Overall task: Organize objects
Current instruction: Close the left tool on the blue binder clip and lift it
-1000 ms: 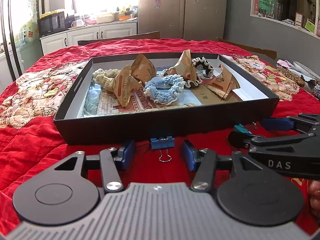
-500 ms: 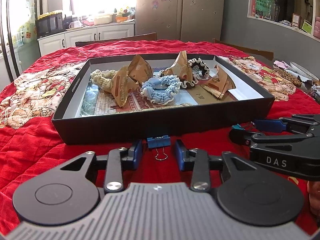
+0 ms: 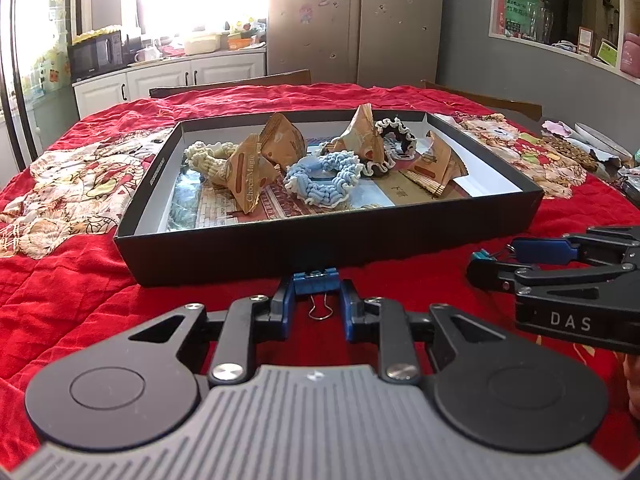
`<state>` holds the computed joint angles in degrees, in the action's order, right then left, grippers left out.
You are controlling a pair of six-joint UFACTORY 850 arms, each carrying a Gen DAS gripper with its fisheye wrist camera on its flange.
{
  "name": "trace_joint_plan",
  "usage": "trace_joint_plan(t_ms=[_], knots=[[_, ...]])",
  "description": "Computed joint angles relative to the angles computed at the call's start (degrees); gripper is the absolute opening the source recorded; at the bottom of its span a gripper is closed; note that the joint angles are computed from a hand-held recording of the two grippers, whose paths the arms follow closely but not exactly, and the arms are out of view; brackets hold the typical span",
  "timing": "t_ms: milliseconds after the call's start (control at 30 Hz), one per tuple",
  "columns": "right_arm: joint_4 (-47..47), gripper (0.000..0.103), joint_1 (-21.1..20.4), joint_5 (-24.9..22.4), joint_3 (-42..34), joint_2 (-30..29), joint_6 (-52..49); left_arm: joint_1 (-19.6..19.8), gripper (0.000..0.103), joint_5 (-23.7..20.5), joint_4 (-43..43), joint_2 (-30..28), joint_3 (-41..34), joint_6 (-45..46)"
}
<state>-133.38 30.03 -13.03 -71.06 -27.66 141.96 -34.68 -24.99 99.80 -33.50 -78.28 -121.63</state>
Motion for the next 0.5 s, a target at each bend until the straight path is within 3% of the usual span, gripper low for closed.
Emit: trace_joint_plan(t_ms=[500], knots=[[-5.26, 0.045, 0.77, 0.63, 2.89, 2.91, 2.26, -0.32, 0.027, 1.7, 2.17, 2.56, 2.86, -0.49]])
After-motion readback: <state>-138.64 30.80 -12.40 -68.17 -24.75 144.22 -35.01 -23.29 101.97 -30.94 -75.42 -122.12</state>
